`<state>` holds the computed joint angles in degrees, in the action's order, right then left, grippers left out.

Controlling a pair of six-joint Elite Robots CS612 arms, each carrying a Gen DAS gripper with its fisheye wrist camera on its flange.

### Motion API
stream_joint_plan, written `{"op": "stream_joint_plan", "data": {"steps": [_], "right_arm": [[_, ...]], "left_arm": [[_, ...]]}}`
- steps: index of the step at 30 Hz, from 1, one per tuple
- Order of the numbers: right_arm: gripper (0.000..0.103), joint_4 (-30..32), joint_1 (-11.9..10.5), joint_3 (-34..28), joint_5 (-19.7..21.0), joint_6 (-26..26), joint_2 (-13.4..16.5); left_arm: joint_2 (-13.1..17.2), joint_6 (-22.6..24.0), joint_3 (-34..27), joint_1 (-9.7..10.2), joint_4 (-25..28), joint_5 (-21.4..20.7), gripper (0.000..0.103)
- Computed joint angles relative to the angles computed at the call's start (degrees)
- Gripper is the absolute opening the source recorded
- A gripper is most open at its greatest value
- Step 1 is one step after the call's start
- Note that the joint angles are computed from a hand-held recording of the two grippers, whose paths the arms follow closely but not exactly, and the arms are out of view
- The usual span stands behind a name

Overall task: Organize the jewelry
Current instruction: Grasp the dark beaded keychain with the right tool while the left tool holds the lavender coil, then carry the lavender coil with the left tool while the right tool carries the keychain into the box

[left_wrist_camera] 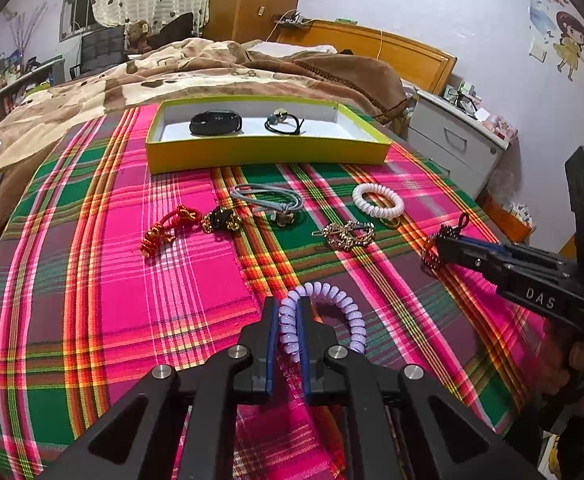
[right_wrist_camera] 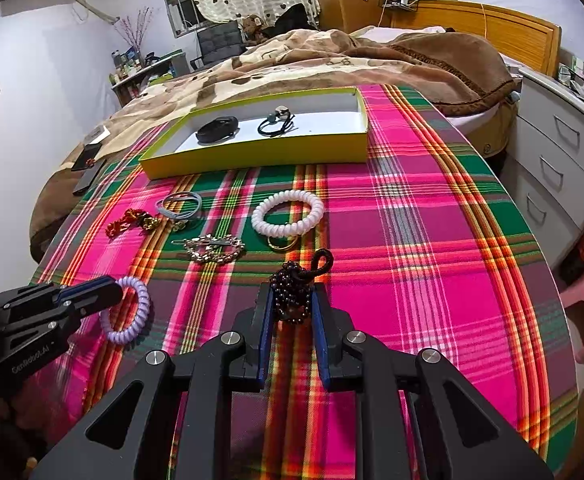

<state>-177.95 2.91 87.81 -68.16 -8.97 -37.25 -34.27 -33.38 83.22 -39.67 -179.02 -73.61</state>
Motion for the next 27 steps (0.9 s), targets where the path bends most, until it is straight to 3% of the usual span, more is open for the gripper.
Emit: {"op": "stream_joint_plan", "data": {"steps": [16, 27], "right_arm": [[0.019, -3.1, 0.2, 0.5, 1.9, 0.9, -0.7], [0.019, -3.8, 0.8, -2.9, 1.8, 1.4, 0.3]], "left_arm": [[-0.7, 0.5, 0.1, 0.13, -2.6, 2.0, 0.009], [-0.4, 3.1, -2.8, 1.13, -3.0, 5.6, 0.009]]}}
